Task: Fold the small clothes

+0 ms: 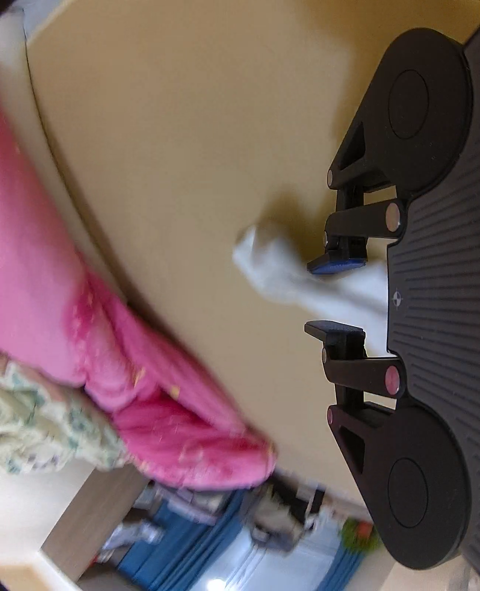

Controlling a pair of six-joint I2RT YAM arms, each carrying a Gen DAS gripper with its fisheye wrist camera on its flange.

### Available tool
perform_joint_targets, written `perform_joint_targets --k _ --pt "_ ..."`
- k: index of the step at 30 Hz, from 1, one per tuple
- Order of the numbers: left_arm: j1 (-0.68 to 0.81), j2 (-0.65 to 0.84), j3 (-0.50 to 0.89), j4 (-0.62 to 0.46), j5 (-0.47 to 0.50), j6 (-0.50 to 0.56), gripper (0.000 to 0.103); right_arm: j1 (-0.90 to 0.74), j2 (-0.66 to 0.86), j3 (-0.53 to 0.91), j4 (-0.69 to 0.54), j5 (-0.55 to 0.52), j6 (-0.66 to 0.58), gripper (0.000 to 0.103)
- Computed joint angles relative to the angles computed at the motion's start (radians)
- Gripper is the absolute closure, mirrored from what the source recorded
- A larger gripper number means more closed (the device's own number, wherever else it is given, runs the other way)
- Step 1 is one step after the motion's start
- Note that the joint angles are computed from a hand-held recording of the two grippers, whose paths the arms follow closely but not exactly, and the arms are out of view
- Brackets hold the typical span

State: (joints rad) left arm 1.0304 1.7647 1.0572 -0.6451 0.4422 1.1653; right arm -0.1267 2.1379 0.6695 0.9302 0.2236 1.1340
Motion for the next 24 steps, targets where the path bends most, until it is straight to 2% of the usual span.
perform_joint_targets --k 2,4,7,9,10,12,14,15,17,19,21,22,24 --pt "0.0 0.0 -0.001 0.002 0.0 0.0 0.065 -0.011 0.025 0.041 0.037 -0.025 0.014 0.073" --pt "0.001 -0.004 -0.006 0.006 0.001 0.002 0.065 -0.023 0.019 0.076 0.039 0.0 0.014 0.073" --pt "0.0 -0.006 -0.008 0.008 0.002 0.003 0.065 -0.046 0.03 0.215 -0.245 -0.019 0.02 0.073" --pt "0.0 -0.006 -0.008 0.008 0.003 0.007 0.064 -0.065 0.067 0.242 -0.277 -0.049 0.101 0.073" --pt "0.001 -0.006 -0.008 0.008 0.004 0.008 0.064 -0.067 0.061 0.236 -0.277 -0.026 0.131 0.073" --pt "-0.001 -0.008 -0.01 0.011 0.004 0.009 0.064 -0.044 0.01 0.172 -0.177 0.123 0.137 0.073" --pt "-0.003 -0.01 -0.014 0.017 0.005 0.009 0.064 -0.013 -0.033 0.105 -0.024 0.267 0.058 0.073" --pt "-0.004 -0.011 -0.016 0.019 0.005 0.011 0.064 -0.001 -0.043 0.089 0.023 0.302 0.019 0.073" --pt "-0.004 -0.01 -0.014 0.019 0.006 0.01 0.064 -0.006 -0.027 0.09 0.064 0.249 0.007 0.072" --pt "-0.004 -0.012 -0.016 0.019 0.007 0.01 0.064 -0.036 0.026 0.176 -0.075 0.092 0.054 0.07" --pt "-0.002 -0.014 -0.02 0.023 0.009 0.014 0.064 -0.052 0.104 0.277 -0.216 -0.011 0.088 0.068" --pt "-0.001 -0.016 -0.024 0.026 0.01 0.017 0.064 -0.052 0.137 0.315 -0.262 -0.024 0.094 0.068" --pt "-0.002 -0.02 -0.028 0.031 0.01 0.017 0.064 -0.027 0.187 0.351 -0.256 0.02 0.03 0.07"
